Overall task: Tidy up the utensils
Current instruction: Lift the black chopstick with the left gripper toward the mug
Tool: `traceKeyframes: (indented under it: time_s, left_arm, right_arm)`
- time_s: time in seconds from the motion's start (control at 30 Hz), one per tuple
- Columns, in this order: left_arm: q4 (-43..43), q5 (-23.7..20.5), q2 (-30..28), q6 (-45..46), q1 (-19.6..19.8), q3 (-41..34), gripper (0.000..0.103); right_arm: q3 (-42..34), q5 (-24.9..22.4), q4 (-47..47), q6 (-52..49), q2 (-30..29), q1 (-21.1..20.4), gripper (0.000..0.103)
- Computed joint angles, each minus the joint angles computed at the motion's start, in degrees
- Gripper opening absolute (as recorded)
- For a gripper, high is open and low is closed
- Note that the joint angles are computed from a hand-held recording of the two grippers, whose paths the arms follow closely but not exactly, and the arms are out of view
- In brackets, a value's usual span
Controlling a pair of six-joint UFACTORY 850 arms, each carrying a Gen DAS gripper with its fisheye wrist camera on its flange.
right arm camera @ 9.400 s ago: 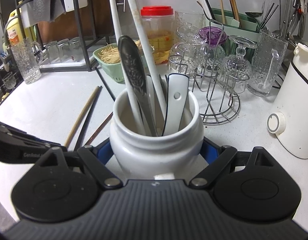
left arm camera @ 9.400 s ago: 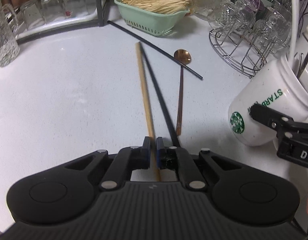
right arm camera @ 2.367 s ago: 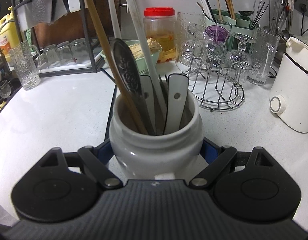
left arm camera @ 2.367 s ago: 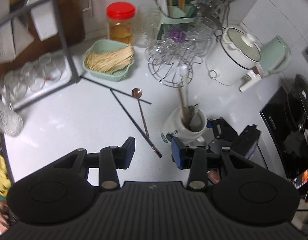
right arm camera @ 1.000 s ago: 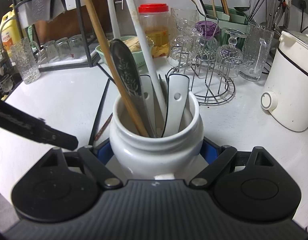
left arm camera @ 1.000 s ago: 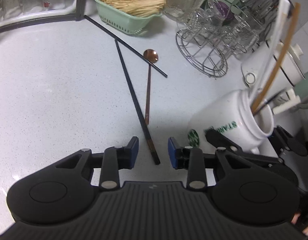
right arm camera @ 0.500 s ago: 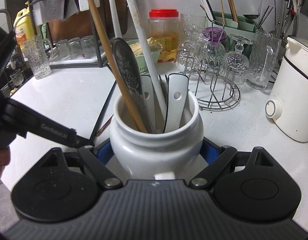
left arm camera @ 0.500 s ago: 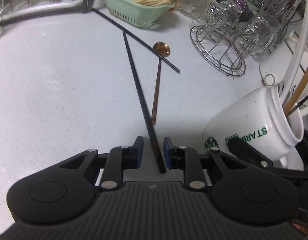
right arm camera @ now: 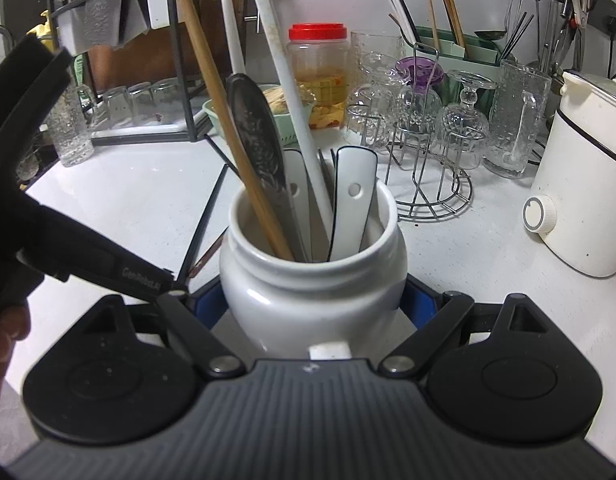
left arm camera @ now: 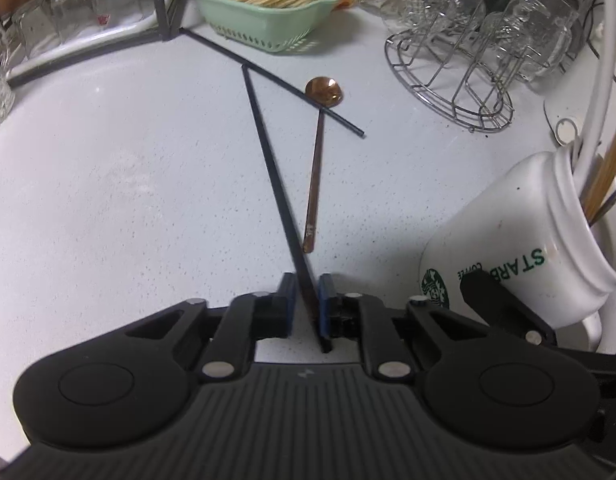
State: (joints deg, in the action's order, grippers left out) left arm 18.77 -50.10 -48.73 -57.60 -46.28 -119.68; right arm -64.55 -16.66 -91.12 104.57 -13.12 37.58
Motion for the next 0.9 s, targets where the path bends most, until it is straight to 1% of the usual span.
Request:
traceKeyframes:
  time_s: [0.1, 0.23, 0.47, 0.53, 0.7, 0.83, 0.9]
  left_arm:
    - [-0.1, -0.4, 0.2, -0.1, -0.1, 0.1, 0.010]
    - [-1.7, 0.0, 1.9, -1.2, -0.1, 2.6, 0.008]
    - [-2.9, 2.0, 8.0, -3.0, -1.3, 10.7, 0.007]
    - [-3.9, 2.8, 9.8, -3.9, -1.8, 13.4, 0.007]
    - [-6.8, 4.3, 13.7, -5.2, -3.1, 18.9, 0.007]
    - [-9.5, 5.3, 15.8, -5.1, -3.8, 21.8, 0.007]
    - [-9.9, 5.2, 16.6, -5.0, -4.2, 22.7, 0.007]
  right_arm:
    - [-0.1, -0.1, 0.5, -0.5, 0.0, 0.1, 0.091]
    - [-0.2, 0.1, 1.3, -1.4, -0.1, 0.0, 0.091]
    - [0.1, 0.5, -0.4, 0.0, 0.1, -0.1, 0.091]
    - [0.4, 0.6, -2.6, 1.4, 0.2, -0.2, 0.091]
    - [0.2, 2.6, -4.8, 2.1, 0.0, -0.9, 0.091]
    - [-0.1, 4.1, -7.5, 3.6, -0.3, -1.2, 0.091]
    - [-0.5, 4.6, -7.3, 3.0, -0.6, -1.1, 0.091]
